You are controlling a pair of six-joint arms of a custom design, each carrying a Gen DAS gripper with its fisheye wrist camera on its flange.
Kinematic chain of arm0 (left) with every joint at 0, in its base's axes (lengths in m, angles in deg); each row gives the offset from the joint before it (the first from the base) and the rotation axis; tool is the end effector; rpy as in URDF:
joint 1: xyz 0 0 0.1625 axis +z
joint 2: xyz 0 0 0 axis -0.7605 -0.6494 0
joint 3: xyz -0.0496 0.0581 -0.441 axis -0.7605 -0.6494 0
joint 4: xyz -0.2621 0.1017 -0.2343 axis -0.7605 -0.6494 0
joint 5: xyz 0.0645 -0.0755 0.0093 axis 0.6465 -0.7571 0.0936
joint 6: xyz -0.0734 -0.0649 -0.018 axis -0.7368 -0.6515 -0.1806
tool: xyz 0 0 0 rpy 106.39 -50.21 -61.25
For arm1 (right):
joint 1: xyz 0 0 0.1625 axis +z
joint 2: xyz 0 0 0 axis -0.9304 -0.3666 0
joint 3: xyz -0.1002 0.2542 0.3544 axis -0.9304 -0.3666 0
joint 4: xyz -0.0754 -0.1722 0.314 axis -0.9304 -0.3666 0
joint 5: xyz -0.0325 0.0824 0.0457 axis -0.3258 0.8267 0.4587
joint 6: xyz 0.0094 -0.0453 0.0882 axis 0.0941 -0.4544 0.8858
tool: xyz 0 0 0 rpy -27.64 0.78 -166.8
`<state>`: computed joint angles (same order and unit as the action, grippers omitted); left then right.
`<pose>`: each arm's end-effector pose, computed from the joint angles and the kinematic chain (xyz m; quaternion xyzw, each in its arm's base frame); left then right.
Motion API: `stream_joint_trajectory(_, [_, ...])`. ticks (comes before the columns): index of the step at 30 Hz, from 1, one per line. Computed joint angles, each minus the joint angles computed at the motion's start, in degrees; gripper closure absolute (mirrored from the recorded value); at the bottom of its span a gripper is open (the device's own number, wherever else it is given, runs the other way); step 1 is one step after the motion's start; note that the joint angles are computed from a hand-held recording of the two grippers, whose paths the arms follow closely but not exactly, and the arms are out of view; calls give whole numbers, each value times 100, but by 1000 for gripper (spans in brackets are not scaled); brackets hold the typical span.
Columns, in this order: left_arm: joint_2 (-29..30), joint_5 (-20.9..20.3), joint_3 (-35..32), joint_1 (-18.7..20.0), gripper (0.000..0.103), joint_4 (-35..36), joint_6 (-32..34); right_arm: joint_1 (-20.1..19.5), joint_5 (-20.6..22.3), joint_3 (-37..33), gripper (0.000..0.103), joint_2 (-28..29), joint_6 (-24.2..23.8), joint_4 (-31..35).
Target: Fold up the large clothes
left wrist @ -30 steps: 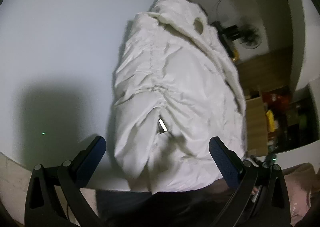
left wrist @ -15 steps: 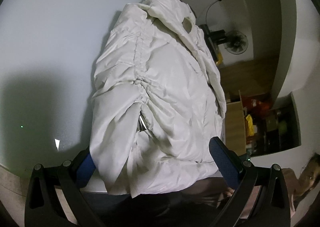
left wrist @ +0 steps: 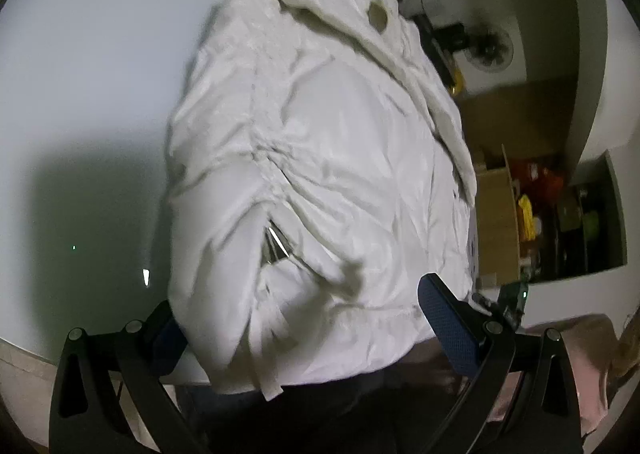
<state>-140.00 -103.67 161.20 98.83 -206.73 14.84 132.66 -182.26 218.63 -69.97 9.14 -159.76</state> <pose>-0.2102 -0.4404 0.1423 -0.0996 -0.9946 -0.0150 0.0238 0.0324 -0.2120 0.3257 -0.2466 -0.9101 0.3098 0.1222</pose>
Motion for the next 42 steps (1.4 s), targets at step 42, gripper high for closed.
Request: stream_joint_trajectory(42, [321,-651,-1249,820,0,1184,380,-8,366,-337,8,678,235,-126])
